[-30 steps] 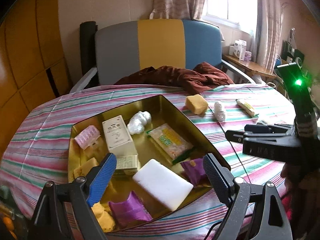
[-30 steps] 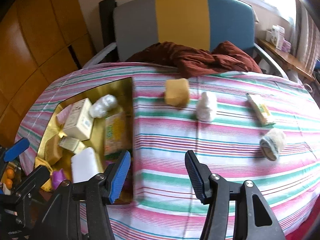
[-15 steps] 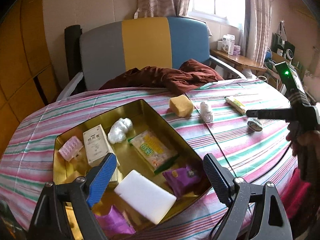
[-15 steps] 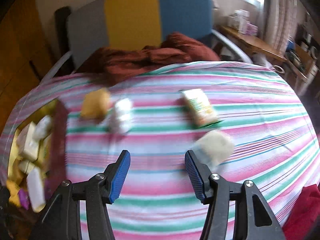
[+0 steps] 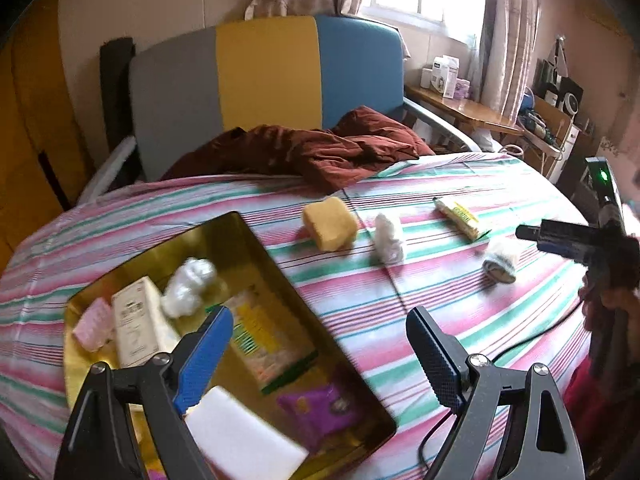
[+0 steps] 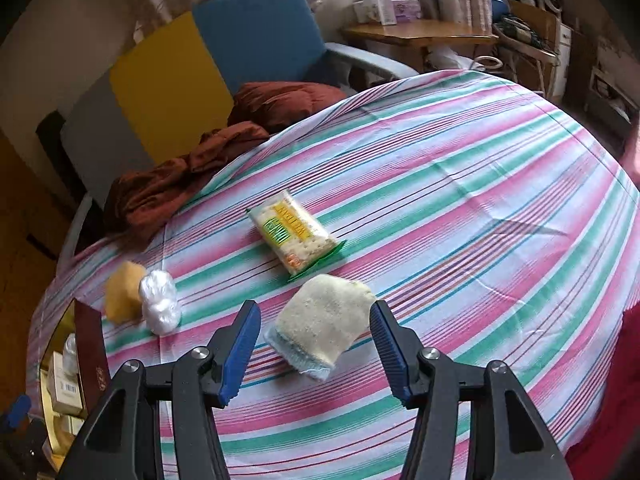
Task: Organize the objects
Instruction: 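Grasp the yellow sponge with the left tool while the right tool grasps the plastic-wrapped white roll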
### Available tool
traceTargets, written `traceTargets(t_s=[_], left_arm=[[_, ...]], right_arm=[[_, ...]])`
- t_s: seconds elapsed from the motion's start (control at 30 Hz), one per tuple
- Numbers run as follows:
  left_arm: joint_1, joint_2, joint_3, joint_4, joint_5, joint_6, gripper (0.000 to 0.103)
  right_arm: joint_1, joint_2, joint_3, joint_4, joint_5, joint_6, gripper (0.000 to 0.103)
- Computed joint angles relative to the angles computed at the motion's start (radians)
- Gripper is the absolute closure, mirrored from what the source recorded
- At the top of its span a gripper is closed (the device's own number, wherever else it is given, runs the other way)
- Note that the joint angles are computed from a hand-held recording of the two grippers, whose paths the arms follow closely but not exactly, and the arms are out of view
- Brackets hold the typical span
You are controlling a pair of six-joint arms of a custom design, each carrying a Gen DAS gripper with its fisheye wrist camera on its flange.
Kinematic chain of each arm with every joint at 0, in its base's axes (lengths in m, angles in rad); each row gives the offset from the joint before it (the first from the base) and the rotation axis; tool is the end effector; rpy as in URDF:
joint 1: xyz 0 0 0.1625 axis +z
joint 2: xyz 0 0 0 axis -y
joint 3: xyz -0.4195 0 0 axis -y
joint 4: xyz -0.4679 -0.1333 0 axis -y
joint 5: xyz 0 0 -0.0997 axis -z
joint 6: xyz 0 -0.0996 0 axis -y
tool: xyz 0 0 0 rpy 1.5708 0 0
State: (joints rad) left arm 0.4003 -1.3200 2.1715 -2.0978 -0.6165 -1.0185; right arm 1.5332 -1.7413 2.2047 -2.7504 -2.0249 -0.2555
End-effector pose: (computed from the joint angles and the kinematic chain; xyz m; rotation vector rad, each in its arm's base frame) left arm -0.3663 -0.3880 0.1305 0.3666 2.2656 -0.8791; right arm 0.0715 -0.4844 0.3647 0.0564 -2.4823 0.8324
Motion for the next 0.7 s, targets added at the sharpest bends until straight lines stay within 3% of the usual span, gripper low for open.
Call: traceTargets(t_s=[0.2,0.47,0.7], left_arm=[[0.061,0.078,-0.065,-0.085,-0.033,0.093,0.014],[0.146,0.148,-0.145,-0.133,-0.062,0.138,0.016],[0.218,0.216,-0.224,-0.184,-0.070,0.179,0.016]], right_arm=[[-0.037,-0.014,-0.013,0.030,0.028,0.081,0.045],[-0.035,-0.023,-0.009,0.035,0.058,0.061,0.045],[-0.070,-0.060,-0.004,0.004,0.112,0.128,0.045]])
